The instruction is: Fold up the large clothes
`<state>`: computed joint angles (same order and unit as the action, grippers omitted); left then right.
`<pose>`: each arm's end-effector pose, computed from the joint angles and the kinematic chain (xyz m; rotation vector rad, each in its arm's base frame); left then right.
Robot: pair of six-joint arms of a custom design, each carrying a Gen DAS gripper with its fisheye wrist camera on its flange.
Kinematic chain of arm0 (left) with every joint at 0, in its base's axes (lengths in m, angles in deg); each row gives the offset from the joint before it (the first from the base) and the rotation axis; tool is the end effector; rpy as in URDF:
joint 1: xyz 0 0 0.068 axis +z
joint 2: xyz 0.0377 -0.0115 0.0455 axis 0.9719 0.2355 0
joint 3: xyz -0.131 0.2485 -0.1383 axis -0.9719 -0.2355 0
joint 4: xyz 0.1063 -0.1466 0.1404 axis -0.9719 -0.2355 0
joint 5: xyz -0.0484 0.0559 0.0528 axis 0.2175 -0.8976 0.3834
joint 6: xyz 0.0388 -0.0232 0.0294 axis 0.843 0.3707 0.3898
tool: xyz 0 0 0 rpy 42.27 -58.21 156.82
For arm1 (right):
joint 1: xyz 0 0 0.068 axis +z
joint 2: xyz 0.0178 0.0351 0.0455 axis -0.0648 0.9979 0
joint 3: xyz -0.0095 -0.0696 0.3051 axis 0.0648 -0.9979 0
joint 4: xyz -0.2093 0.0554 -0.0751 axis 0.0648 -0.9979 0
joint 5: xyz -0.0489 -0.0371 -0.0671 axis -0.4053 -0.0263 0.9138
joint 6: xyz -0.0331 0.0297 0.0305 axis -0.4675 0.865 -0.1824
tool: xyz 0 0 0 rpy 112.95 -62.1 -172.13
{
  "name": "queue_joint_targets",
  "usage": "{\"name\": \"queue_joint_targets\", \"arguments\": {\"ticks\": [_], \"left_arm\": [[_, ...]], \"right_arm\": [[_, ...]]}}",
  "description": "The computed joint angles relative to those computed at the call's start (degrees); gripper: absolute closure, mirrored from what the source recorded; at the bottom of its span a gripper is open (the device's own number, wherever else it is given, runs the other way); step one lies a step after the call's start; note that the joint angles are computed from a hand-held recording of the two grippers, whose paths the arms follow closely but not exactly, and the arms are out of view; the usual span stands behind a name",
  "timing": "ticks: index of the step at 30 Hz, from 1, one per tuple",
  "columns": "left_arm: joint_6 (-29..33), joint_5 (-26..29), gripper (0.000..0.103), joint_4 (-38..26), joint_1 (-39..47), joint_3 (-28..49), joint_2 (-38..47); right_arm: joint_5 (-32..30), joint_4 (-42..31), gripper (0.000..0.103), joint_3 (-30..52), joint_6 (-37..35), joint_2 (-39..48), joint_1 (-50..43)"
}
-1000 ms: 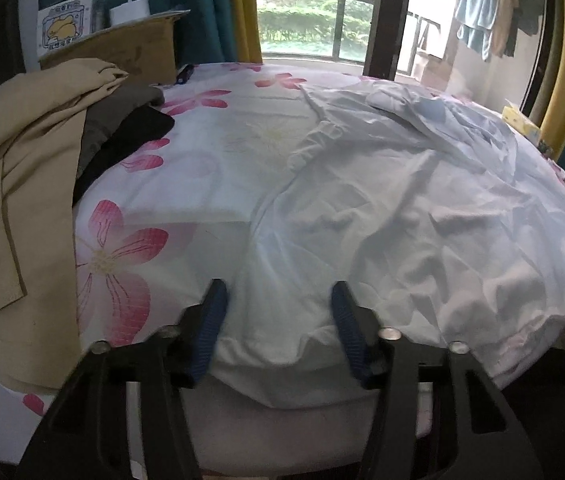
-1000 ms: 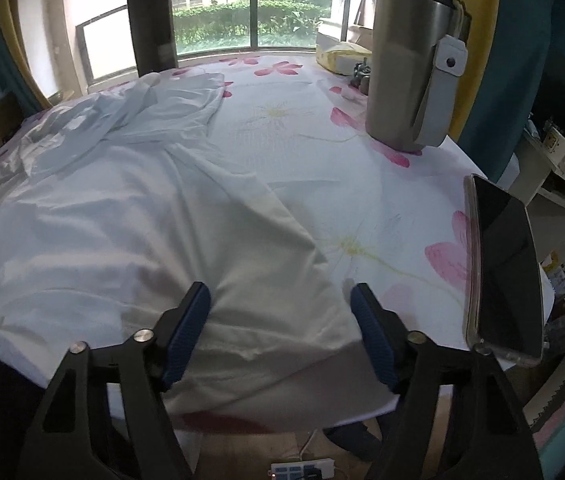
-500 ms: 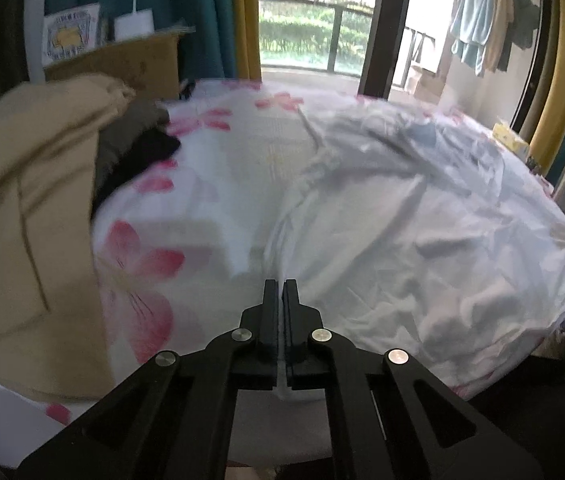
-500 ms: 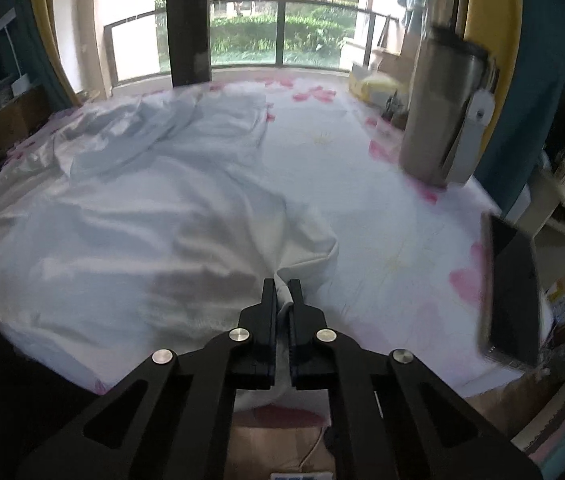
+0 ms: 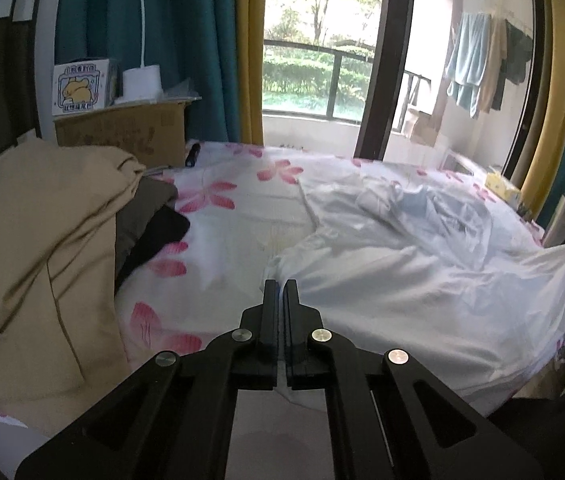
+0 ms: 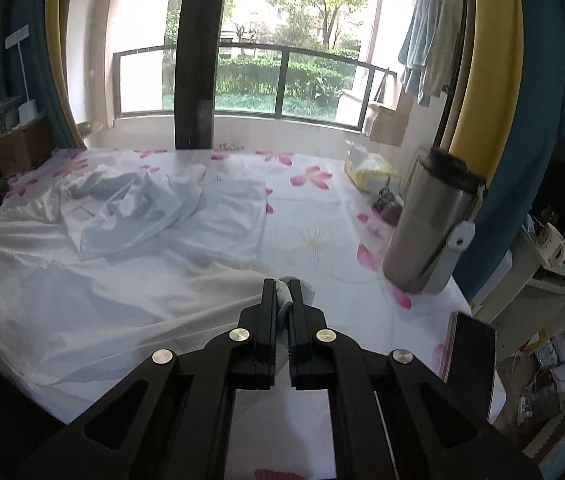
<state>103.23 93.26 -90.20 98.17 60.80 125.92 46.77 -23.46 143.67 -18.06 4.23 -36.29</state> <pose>0.3246 0.1117 0.2507 0.1154 2.2183 -0.2202 0.2719 -0.1617 0.2728 0.0477 2.2420 -0.1923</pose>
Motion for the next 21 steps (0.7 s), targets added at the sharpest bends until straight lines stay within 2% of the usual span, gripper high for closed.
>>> {"name": "queue_joint_targets", "arguments": {"ticks": [9,17,18,20,21], "left_arm": [[0.9,-0.3,0.101,-3.0,-0.1,3.2,2.9],[3.4,0.5,0.101,-9.0,0.7,4.5,8.9],[3.5,0.0,0.101,-9.2,0.4,4.5,9.3],[3.9,-0.5,0.101,-9.6,-0.1,4.5,9.9],[4.2,-0.7,0.1,-10.0,-0.3,4.6,10.1]], "right_arm": [[0.4,-3.3,0.099,2.0,-1.5,2.6,0.3],[1.4,-5.7,0.097,-1.9,-4.3,8.4,-1.7],[1.9,-5.9,0.094,-2.2,-4.5,8.9,-2.0],[2.5,-6.7,0.078,-2.1,-4.6,9.5,-2.5],[2.7,-6.9,0.053,-1.9,-4.4,9.5,-3.1]]}}
